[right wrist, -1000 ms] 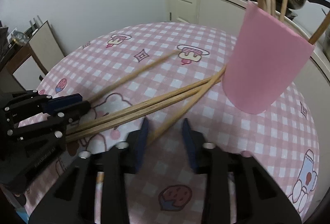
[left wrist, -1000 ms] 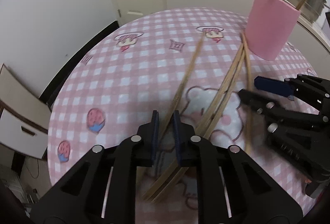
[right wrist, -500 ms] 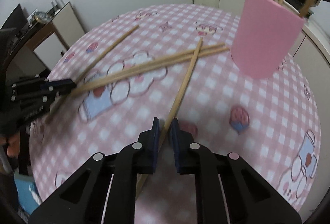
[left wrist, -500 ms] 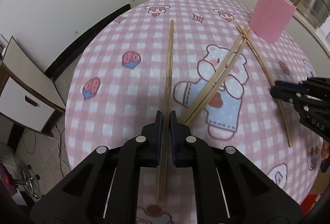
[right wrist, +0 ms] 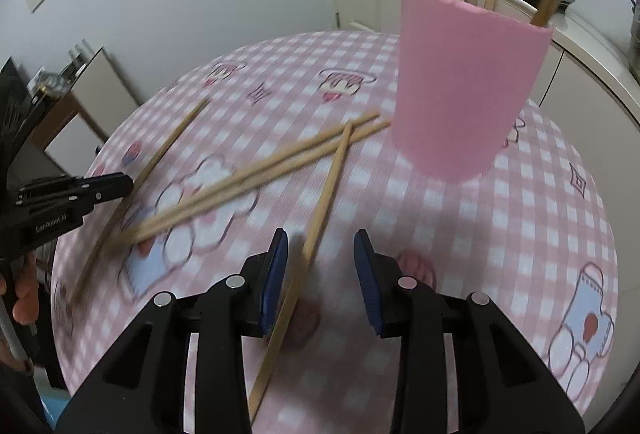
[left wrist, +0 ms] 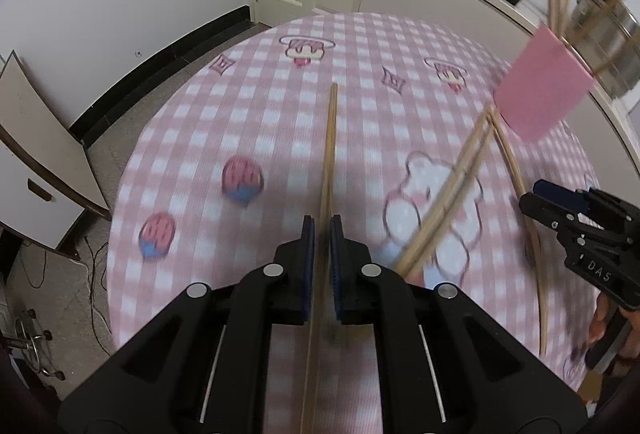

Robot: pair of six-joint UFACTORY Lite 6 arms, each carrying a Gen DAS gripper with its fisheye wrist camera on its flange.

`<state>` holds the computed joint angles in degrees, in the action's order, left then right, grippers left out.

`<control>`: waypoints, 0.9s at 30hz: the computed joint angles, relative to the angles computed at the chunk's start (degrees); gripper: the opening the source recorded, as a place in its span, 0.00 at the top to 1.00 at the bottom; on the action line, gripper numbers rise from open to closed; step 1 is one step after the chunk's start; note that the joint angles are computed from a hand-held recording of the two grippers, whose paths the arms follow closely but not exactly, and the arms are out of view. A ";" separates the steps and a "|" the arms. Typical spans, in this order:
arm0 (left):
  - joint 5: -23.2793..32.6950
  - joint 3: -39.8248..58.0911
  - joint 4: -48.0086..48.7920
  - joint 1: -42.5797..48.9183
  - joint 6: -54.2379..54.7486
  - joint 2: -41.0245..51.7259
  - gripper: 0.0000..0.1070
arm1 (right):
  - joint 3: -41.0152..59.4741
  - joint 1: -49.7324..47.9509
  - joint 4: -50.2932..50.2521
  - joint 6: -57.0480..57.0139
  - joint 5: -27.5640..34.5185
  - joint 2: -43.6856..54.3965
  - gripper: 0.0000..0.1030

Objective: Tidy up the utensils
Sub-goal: 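Close the left gripper on a chopstick while the right gripper grasps another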

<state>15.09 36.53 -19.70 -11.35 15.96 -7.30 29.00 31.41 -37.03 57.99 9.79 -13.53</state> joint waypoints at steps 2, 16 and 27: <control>-0.72 3.54 -0.50 -0.49 0.07 4.31 0.92 | 1.90 -0.79 -4.60 4.18 -0.31 2.66 0.69; -2.37 18.39 13.69 -3.08 -14.26 19.98 0.92 | 13.66 -1.85 -17.15 14.58 2.28 14.98 0.92; -0.70 10.62 14.65 -3.58 -16.93 4.17 0.95 | 7.58 1.51 -1.02 -1.99 3.18 -0.55 0.96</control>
<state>14.38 47.15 -5.05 -14.93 -0.97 -3.14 36.57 32.92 -38.05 56.01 12.98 -14.09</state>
